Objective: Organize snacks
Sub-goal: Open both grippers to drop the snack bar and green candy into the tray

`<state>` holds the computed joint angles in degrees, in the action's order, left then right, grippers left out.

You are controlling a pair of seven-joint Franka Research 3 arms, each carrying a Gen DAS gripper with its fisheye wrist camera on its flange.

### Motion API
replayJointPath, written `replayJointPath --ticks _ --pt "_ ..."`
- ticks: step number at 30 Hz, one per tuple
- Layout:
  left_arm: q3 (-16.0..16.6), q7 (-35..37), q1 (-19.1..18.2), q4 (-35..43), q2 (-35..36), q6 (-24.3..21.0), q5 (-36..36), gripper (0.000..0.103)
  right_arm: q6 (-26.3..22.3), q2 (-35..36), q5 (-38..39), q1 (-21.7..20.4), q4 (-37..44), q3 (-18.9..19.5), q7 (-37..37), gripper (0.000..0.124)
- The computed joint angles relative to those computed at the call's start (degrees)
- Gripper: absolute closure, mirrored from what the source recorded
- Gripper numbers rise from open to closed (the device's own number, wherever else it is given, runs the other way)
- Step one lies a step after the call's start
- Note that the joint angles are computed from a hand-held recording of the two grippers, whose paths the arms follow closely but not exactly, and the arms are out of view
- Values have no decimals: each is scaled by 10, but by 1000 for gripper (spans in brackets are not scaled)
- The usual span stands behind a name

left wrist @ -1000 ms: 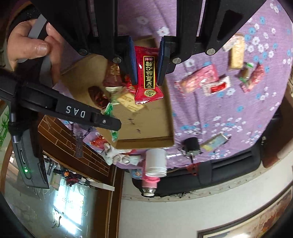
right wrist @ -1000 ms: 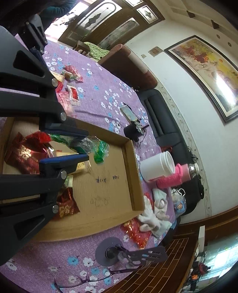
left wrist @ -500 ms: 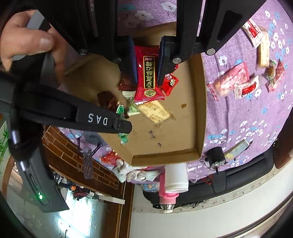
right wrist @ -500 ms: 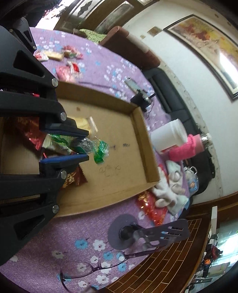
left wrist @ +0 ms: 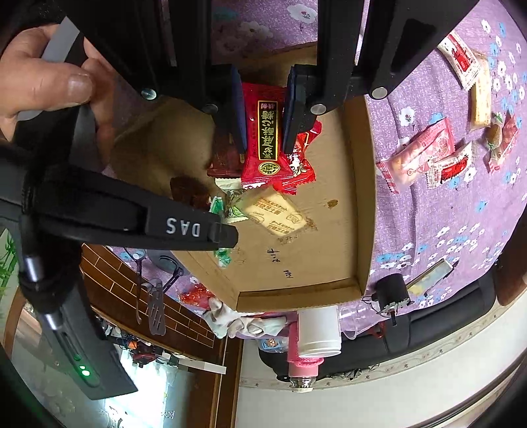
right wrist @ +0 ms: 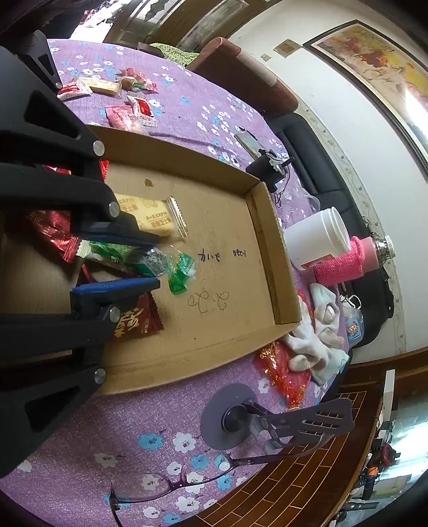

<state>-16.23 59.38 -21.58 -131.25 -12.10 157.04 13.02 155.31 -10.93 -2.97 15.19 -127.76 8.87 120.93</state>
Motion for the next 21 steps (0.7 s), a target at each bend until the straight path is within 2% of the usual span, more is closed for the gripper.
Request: replayJointPath --ticks 13,17,21 --pt "10 20 -8 -12 -22 6 -30 81 12 -5 -36 -6 -3 9 28 105" --pt "8 14 -5 -20 -37 15 -28 61 34 -13 -41 -8 -11 10 34 105" --pt "11 10 -6 -34 -60 21 -27 61 49 -20 -64 -20 -16 22 48 105"
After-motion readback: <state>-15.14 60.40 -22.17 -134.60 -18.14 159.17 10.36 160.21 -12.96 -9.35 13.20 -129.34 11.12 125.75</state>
